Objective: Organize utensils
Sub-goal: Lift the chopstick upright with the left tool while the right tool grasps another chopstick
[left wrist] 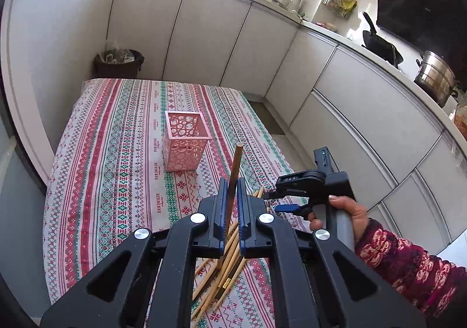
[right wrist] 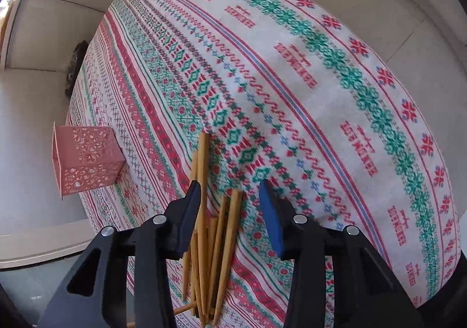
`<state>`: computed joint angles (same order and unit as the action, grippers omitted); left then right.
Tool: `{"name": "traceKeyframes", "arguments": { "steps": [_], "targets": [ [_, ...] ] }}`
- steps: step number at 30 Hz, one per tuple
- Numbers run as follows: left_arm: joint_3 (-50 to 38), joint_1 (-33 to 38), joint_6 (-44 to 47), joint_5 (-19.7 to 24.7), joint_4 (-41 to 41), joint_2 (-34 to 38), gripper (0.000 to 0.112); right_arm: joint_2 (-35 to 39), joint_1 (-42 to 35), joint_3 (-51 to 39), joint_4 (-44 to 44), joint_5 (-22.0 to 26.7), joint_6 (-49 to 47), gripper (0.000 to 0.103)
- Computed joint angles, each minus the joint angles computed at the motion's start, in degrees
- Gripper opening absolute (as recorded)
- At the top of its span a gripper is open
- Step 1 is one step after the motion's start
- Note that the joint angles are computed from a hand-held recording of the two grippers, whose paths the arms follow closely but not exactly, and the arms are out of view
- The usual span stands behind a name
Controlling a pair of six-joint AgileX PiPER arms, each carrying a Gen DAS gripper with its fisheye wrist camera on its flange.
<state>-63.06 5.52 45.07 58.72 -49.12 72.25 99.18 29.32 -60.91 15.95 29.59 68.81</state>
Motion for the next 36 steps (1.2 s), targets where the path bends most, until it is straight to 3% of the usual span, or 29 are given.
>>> {"name": "traceKeyframes", "arguments": {
  "steps": [9, 12, 13, 15, 19, 23, 30, 36],
  "targets": [
    [0.6, 1.3, 0.9, -0.2, -1.5, -0.3, 0.004, 8.8, -0.6, -11.5, 1.1, 4.2, -2.9, 0.039],
    [0.6, 0.4, -0.5, -1.3, -0.4, -0.2, 0.004, 12.2, -0.2, -15.7, 0.6, 4.6, -3.1, 0.029],
    [0.7, 0.0, -1.0, -1.7, 0.0, -0.3, 0.004, 12.1, -0.2, -14.7, 2.4, 3.8, -4.9, 0.009],
    [0.8, -0.5, -1.5, -2.3, 0.4, -0.6, 0.004, 11.5, -0.2, -12.5, 4.2, -0.2, -5.1, 0.008],
    [1.2, -0.5, -1.5, -2.4, 0.0, -1.6, 0.004, 4.1, 2.7, -5.7, -5.5, -4.9, 4.2, 0.008],
    [1.6, -1.0, -2.0, -2.9, 0.2, -2.2, 0.004, -5.0, 7.5, -1.4, -23.3, -4.3, 19.4, 0.008],
    [2.4, -2.9, -4.1, -5.5, 2.0, -4.2, 0.004, -13.7, 16.5, -2.7, -44.8, 4.0, 34.4, 0.008],
    [0.9, -8.2, -9.9, -9.6, 7.0, -6.2, 0.004, -20.5, 24.2, -8.5, -53.0, 15.2, 31.3, 0.008]
  ]
}}
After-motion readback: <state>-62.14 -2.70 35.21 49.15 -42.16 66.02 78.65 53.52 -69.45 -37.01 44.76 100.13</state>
